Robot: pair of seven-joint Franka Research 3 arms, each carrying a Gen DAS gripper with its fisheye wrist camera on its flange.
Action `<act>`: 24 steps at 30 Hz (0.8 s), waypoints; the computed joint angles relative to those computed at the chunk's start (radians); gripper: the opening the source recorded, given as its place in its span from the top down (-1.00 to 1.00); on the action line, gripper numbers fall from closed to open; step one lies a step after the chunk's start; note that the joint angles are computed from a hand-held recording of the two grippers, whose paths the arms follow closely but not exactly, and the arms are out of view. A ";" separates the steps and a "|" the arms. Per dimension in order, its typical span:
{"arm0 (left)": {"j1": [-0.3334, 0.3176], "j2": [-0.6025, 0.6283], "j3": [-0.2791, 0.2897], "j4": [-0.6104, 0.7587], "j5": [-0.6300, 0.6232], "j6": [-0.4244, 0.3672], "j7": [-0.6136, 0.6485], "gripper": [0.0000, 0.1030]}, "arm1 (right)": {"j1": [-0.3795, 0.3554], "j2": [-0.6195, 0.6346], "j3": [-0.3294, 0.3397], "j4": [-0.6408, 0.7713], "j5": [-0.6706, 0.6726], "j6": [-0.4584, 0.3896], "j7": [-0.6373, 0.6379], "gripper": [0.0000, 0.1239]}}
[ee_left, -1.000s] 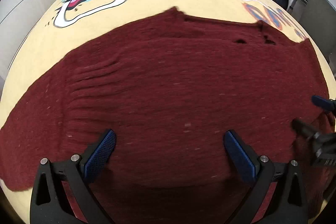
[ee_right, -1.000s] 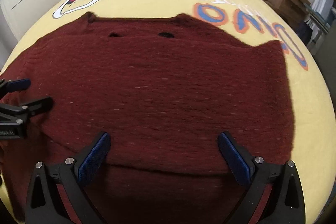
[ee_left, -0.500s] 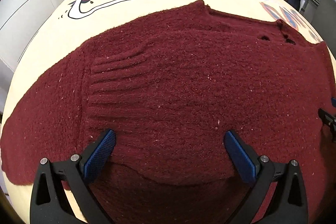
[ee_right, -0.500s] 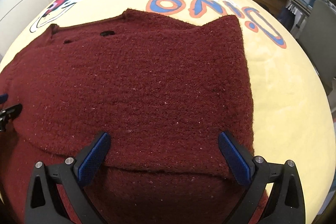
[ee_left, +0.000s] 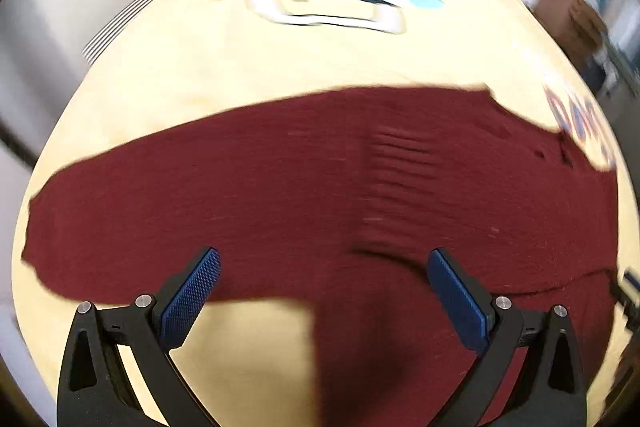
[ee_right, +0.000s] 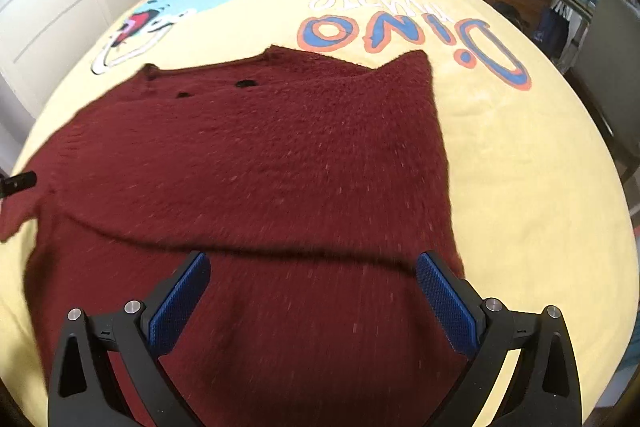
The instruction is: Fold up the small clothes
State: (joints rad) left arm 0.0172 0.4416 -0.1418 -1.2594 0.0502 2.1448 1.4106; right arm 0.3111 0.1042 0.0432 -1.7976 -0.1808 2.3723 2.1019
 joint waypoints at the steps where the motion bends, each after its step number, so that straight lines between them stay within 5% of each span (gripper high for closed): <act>1: 0.010 -0.003 0.012 0.007 0.001 -0.014 -0.017 -0.98 | 0.002 -0.026 0.001 -0.025 0.003 0.001 0.010 -0.65; 11: 0.183 -0.048 0.103 -0.058 -0.054 -0.100 -0.244 -0.98 | -0.016 -0.133 0.033 -0.140 -0.022 -0.060 0.053 -0.65; 24: 0.285 0.109 0.078 0.072 -0.109 -0.132 -0.325 -0.95 | -0.027 -0.154 0.053 -0.174 -0.012 -0.136 0.085 -0.65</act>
State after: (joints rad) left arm 0.3018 0.5507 -0.0637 -1.1869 -0.0592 2.0124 1.0852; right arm 0.2840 -0.0498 0.0963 -1.9719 -0.1926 2.2359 2.1866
